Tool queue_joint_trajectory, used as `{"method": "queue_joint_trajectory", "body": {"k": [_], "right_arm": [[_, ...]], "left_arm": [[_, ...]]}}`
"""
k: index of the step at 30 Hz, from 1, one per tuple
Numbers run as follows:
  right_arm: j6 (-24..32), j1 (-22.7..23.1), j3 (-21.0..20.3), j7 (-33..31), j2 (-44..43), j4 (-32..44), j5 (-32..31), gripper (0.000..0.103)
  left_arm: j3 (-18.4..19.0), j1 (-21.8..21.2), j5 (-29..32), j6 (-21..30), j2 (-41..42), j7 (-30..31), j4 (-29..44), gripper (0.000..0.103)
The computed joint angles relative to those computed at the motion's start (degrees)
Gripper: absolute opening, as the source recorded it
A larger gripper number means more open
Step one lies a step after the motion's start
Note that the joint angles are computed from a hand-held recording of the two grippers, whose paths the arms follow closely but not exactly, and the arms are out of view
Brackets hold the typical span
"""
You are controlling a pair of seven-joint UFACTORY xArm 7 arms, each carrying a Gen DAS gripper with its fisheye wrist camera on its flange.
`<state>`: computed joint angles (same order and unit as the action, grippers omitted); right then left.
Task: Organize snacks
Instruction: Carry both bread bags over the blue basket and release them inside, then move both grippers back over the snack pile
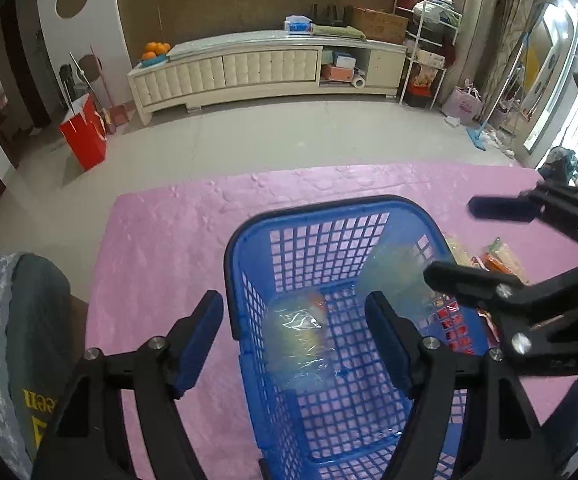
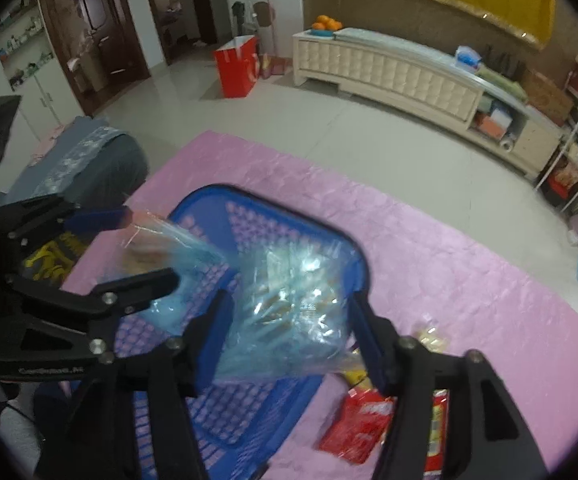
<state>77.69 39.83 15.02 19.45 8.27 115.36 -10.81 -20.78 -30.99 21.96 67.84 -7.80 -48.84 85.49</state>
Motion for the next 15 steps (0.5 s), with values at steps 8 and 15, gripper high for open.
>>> {"method": "queue_joint_trajectory", "body": {"k": [8, 15], "right_arm": [[0.17, -0.34, 0.21, 1.97, -2.8, -1.78, -1.87, 0.086], [2.12, -1.8, 1.3, 3.74, -7.37, -3.87, -1.39, 0.086]], "left_arm": [[-0.82, -0.36, 0.07, 1.92, -0.96, -1.86, 0.64, 0.073], [-3.65, -2.32, 2.82, 5.16, 0.09, -4.81, 5.34, 0.073]]}}
